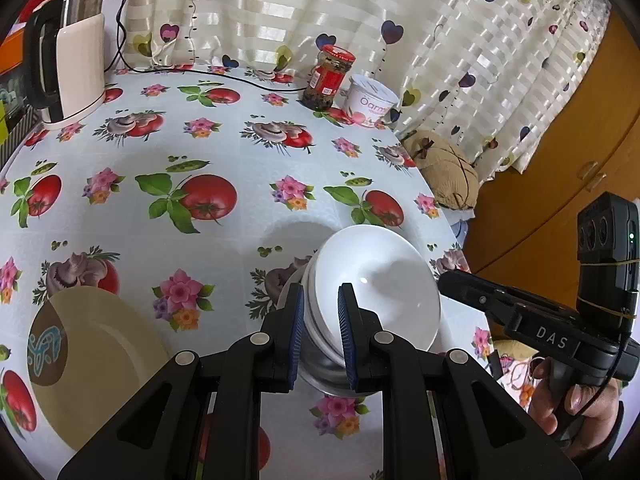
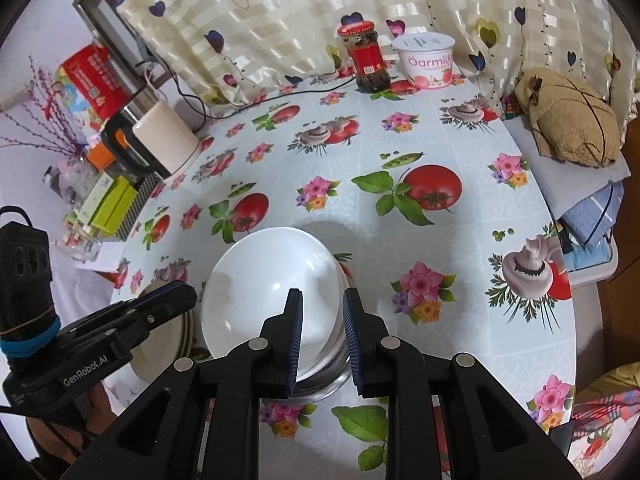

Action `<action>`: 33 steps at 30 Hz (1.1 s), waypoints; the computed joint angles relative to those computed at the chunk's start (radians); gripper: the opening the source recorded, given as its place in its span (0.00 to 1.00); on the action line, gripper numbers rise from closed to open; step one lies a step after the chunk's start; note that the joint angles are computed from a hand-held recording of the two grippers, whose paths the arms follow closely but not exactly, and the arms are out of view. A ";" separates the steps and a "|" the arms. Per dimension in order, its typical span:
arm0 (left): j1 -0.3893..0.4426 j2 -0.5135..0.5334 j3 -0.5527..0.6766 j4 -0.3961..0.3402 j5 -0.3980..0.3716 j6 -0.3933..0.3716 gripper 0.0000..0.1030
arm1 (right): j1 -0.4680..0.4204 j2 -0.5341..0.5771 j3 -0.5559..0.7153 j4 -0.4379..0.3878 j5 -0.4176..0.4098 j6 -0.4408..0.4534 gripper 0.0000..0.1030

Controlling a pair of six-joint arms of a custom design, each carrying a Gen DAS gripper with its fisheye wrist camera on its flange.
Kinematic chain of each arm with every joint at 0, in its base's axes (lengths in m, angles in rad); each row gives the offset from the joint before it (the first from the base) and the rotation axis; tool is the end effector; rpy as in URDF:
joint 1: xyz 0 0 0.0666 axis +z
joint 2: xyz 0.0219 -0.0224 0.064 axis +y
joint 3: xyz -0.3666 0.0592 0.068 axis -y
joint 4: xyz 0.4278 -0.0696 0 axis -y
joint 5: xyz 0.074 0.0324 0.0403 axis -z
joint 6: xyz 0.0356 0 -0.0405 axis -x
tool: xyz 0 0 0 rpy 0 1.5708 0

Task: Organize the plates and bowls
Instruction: 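Grasp the steel bowl rim with the left gripper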

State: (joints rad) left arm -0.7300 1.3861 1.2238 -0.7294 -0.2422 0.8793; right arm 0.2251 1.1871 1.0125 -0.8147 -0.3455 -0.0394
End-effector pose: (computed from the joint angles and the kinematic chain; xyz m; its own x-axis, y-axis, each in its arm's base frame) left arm 0.3867 -0.3351 0.3497 -0.7820 -0.3037 -0.5443 -0.1054 0.9251 -0.3648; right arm 0.4145 0.1069 0.3317 -0.8293 -0.1519 -0.5377 -0.3590 0.8823 0.3044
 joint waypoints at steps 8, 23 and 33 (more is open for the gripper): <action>0.007 -0.039 -0.050 0.033 0.000 0.011 0.18 | -0.026 -0.029 -0.019 0.010 -0.016 0.001 0.20; 0.030 -0.065 -0.114 0.057 0.028 0.042 0.18 | -0.080 -0.043 -0.040 0.010 -0.045 -0.004 0.20; 0.033 -0.053 -0.128 0.066 0.061 0.048 0.18 | -0.092 -0.041 -0.059 -0.001 -0.067 0.009 0.20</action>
State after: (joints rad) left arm -0.6972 1.3332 1.0962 -0.6636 -0.1811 0.9274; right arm 0.1333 1.1461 0.9534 -0.8152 -0.4120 -0.0303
